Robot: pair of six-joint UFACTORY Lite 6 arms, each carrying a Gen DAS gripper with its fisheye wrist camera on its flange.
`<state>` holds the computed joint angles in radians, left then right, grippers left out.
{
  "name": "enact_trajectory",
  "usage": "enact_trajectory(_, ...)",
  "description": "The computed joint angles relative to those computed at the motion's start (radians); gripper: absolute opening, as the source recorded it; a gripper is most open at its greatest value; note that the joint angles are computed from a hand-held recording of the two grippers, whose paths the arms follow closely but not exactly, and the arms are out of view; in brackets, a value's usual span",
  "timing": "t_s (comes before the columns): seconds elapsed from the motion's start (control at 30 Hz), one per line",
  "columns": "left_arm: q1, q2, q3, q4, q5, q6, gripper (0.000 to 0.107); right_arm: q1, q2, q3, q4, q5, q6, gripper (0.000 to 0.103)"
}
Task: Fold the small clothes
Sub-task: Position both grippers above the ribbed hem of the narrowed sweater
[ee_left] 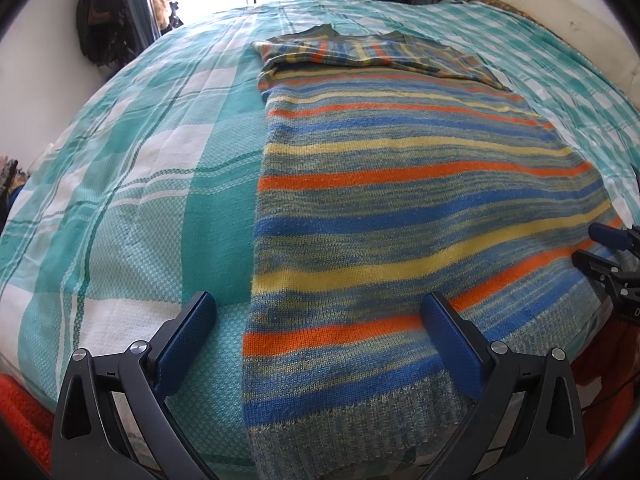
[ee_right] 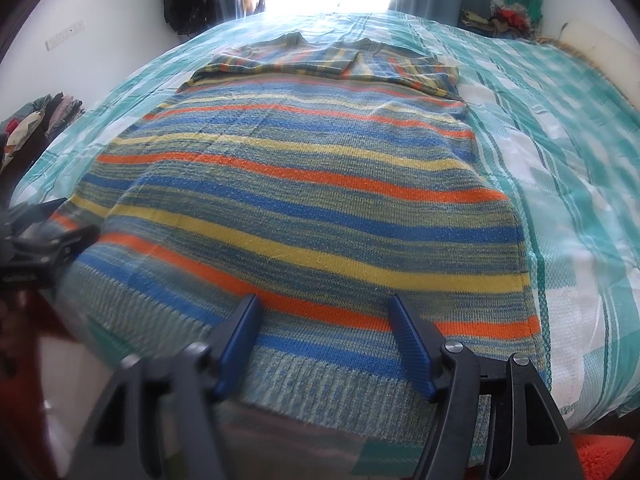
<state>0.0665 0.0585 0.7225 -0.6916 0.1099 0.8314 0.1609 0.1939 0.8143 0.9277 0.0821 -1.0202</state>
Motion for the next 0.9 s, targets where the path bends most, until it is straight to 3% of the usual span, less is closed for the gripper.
enact_trajectory(0.53,-0.003,-0.001,-0.002,-0.025,-0.004,0.026,0.102,0.001,-0.003,-0.004,0.020,0.000,-0.017,0.067)
enact_trajectory(0.6,-0.002,0.000,0.004,0.033,0.006,-0.031,0.102,0.001,-0.004,-0.004,0.018,0.002,-0.015,0.067)
enact_trajectory(0.7,0.081,-0.048,0.055,0.049,0.189,-0.019,0.101,-0.051,-0.022,0.043,-0.128,0.118,0.114,0.062)
enact_trajectory(0.8,0.263,-0.173,0.021,-0.169,0.357,0.244,0.101,-0.241,-0.145,0.073,-0.018,0.306,0.014,0.058)
enact_trajectory(0.9,0.425,-0.195,0.004,-0.217,0.477,0.361,0.101,-0.458,-0.192,0.156,-0.061,0.448,0.038,0.060)
